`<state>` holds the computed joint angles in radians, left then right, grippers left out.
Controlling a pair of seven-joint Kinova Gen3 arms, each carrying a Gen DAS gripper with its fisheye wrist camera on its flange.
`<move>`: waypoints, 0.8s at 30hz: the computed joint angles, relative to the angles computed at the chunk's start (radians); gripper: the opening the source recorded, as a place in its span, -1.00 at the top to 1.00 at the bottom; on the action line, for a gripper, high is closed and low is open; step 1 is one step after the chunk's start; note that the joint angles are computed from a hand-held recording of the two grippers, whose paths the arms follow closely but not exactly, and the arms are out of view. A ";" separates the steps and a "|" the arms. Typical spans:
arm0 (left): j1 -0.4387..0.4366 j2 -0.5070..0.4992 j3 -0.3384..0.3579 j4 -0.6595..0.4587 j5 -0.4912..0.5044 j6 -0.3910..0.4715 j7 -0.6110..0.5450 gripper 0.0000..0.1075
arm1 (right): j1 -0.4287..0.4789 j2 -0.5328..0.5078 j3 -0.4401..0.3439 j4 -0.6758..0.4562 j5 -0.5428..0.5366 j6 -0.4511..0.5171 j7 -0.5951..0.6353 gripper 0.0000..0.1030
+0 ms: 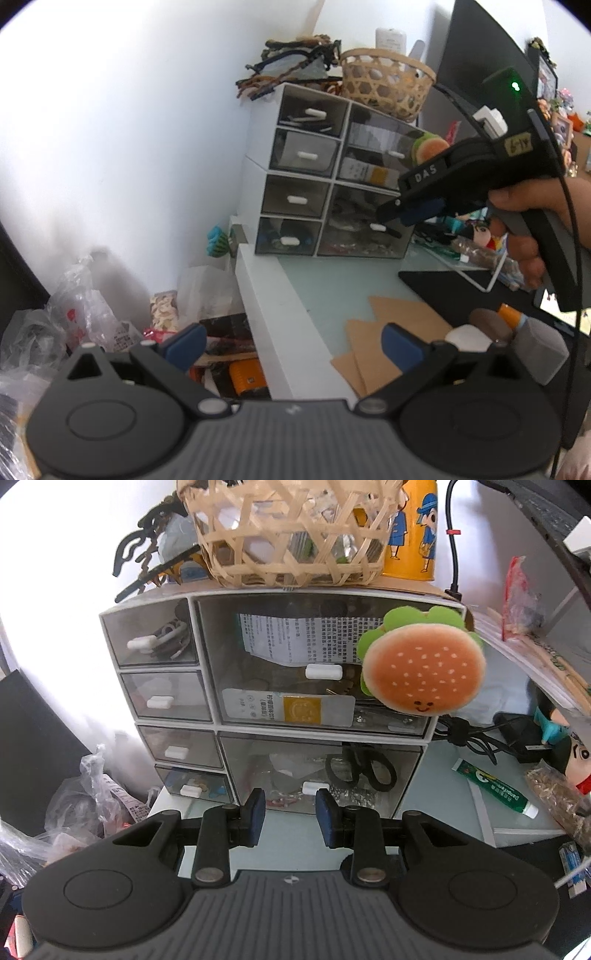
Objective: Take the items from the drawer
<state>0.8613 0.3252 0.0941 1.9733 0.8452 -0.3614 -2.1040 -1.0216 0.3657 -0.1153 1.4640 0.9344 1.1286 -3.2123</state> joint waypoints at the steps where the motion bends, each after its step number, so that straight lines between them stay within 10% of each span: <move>1: -0.002 -0.002 0.004 0.002 -0.008 -0.003 0.005 -0.91 | -0.006 -0.001 -0.001 -0.002 -0.001 0.008 -0.004 0.15; 14: 0.014 -0.036 0.020 0.022 -0.029 -0.026 0.015 -0.91 | -0.064 -0.040 -0.040 0.002 0.021 0.094 -0.056 -0.60; 24: 0.005 -0.056 0.056 0.028 0.017 -0.046 -0.031 -0.91 | -0.103 -0.082 -0.088 0.029 0.037 0.180 -0.109 -0.70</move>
<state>0.8662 0.2696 0.1501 2.0012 0.8626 -0.4078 -2.1346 -1.1250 0.2834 -0.2032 1.4930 0.9719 1.3089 -3.3210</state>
